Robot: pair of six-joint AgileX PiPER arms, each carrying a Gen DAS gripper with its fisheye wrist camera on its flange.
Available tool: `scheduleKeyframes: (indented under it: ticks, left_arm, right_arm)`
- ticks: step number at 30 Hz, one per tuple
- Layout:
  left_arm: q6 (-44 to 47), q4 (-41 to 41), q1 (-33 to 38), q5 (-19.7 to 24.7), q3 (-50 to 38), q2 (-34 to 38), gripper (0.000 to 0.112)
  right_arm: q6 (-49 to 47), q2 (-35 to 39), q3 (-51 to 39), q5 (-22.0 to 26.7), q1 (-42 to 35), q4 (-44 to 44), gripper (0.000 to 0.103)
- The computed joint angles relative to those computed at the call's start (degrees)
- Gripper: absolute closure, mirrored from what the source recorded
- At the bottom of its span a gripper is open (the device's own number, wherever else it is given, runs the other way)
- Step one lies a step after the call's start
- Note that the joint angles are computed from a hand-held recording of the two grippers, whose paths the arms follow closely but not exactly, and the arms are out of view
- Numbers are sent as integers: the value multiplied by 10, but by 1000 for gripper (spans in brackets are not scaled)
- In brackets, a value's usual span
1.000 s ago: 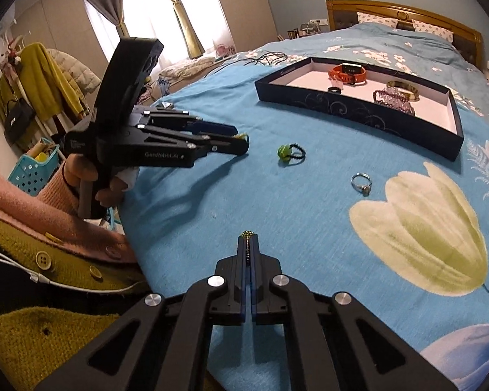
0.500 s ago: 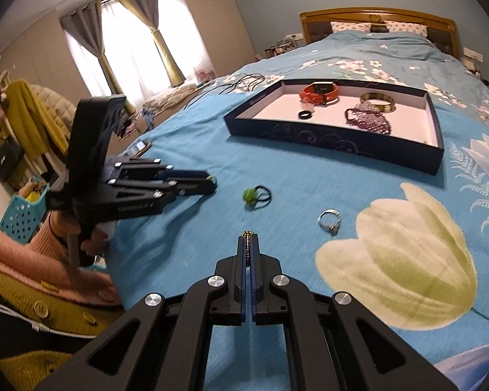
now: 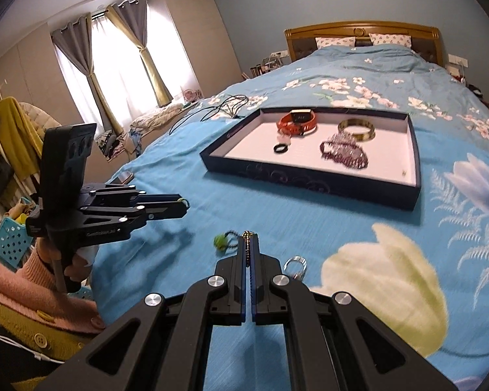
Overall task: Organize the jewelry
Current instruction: 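Carry both rings over the box and open both tools to drop them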
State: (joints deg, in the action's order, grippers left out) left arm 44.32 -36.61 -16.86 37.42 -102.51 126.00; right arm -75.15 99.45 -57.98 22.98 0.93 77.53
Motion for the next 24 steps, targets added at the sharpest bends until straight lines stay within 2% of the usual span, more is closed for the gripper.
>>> scheduleKeyframes:
  ticks: [12,17,24]
  left_arm:
    - [-8,-1,-6,15,-76,19,95]
    - [-33,13,-6,34,-130,44,95]
    - [-82,32,-3,86,-253,106,95]
  right_arm:
    - [40,30,-84,-7,-18,-51,102]
    - [62,53,-119,6,-33,-67,102]
    - [125,84,-175,7,-40,-129,102]
